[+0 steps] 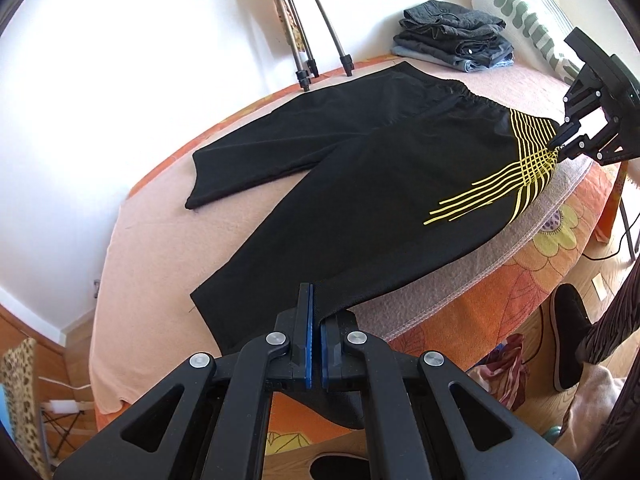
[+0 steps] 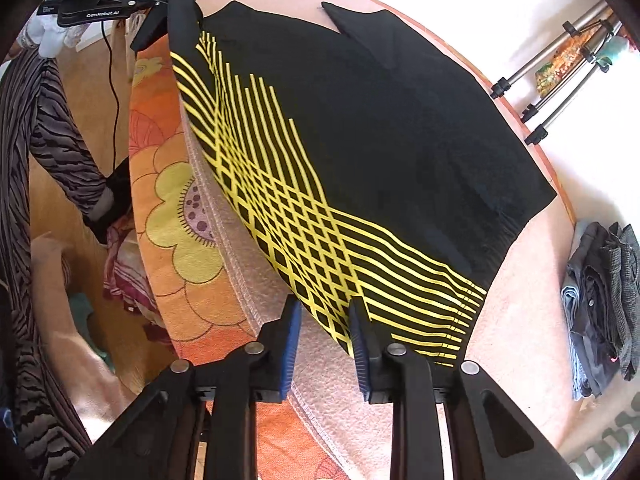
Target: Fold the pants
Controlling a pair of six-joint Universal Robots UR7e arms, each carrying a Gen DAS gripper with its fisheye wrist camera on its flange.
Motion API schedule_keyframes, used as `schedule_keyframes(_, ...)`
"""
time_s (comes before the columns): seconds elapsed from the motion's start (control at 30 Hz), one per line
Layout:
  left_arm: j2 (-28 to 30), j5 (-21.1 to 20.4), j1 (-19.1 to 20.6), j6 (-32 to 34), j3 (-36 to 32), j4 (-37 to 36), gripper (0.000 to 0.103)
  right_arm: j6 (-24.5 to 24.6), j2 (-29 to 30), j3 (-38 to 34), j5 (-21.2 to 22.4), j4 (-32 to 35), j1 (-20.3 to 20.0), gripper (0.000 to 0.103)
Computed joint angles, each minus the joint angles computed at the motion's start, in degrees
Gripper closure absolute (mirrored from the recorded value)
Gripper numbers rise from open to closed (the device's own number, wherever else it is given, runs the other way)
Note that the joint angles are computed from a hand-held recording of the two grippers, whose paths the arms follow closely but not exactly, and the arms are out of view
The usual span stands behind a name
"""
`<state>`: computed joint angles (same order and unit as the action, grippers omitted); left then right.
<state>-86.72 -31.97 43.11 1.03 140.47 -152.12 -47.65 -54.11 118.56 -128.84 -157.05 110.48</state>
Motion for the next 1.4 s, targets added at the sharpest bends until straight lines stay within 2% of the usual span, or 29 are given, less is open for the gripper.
schedule_keyframes(0.03,0.37,0.32,0.11,0.91,-0.21,-0.92,0.102,-0.13,0.29,-0.33,-0.29,-1.2,0.09,0.1)
schedule_keyframes(0.13,1.53,0.44,1.1,3.88,-1.51,-4.03,0.102,0.09,0.57,-1.43,0.19,-4.46,0.46,0.103)
schedule_keyframes(0.33,5.26,0.18,3.87,12.83,-5.61,-13.21,0.102,-2.08,3.33,-5.4,-1.09,-10.25,1.65,0.103)
schedule_keyframes(0.7,12.89,-2.71,10.52,29.12,-16.54,-25.36,0.102,-5.71,11.65,-18.79,-2.83,-14.16,1.58,0.103)
schedule_keyframes(0.87,17.34,-5.24,14.57,32.72,-23.16,-26.35,0.102,-8.42,16.71,-26.18,-4.03,-14.29,0.37,0.103)
schedule_keyframes(1.13,23.55,-8.0,19.69,31.91,-34.83,-20.15,0.102,-9.6,23.71,-37.56,-4.3,-10.12,-2.19,0.103)
schedule_keyframes(1.4,29.95,-7.76,22.17,30.96,-45.36,-13.34,0.102,-4.87,28.96,-50.05,-2.36,-0.07,-4.83,0.103)
